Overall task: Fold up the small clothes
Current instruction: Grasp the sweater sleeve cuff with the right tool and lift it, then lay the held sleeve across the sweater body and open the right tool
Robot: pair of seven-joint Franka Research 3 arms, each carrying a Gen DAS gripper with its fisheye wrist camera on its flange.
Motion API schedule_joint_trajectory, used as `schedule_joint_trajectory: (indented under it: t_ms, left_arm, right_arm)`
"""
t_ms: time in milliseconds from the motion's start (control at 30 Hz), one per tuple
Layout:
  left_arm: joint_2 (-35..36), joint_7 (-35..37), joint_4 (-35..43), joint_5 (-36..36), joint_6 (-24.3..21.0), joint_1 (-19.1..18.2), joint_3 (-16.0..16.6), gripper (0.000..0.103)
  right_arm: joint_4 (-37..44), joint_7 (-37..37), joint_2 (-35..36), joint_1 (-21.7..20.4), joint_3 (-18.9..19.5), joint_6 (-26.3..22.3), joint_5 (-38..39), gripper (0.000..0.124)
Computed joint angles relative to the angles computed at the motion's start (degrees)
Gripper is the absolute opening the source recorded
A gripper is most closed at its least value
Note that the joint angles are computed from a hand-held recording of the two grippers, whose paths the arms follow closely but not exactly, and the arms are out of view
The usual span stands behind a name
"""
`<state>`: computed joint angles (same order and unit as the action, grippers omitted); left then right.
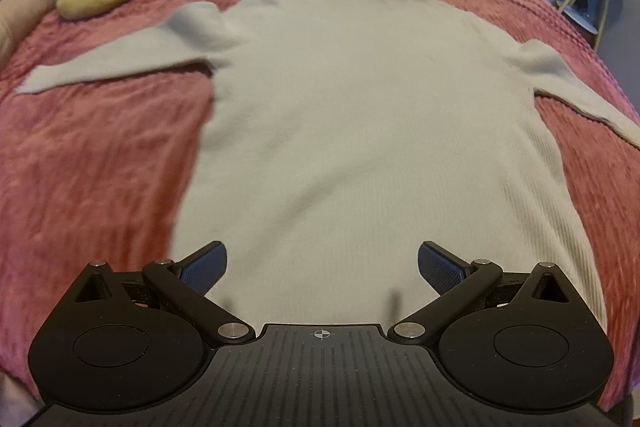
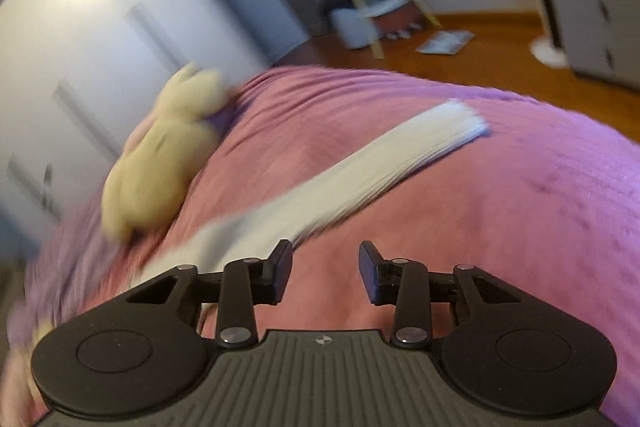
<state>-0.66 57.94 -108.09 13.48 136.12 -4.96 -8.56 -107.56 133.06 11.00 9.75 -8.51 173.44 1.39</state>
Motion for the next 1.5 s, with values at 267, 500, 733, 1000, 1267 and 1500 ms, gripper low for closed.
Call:
schedule_joint_trajectory:
  t_ms: [267, 500, 733, 1000, 1267, 1500]
  left_arm:
    - [7.02, -2.39, 7.26, 5.10, -1.32, -1.32, -0.32, 0.103]
    - [9.29, -3.20, 9.22, 5.85, -2.05, -1.15, 0.33, 0.103]
    - [9.23, -5.55, 9.09, 6.07, -0.44, 0.17, 1.43, 0.103]
    - [8.58, -6.48, 9.37, 5.57, 5.16, 2.14, 2.09, 0.103]
    - [11.40, 1.36, 12.97, 0.84, 8.66, 3.49, 1.36, 0.103]
    - [23.77, 9.67, 26.86, -10.98, 7.50, 3.92, -2.76, 0.103]
  right_arm:
    - [13.47, -0.93, 13.39, -9.11, 4.43, -3.23, 17.46, 0.037]
    - [20.95, 2.33, 20.26, -8.68, 1.96, -3.15, 19.97, 0.009]
    - [29.14, 8.26, 23.15, 2.22, -11.69, -10.40, -0.46, 0.006]
    - [43.76, -22.05, 28.32, 2.60, 4.12, -3.81, -9.27, 0.007]
    - [40.27, -29.02, 28.28, 9.14, 5.59, -9.80, -5.32, 0.020]
    - [23.89, -8.68, 20.25, 16.09, -7.38, -9.03, -9.82, 0.020]
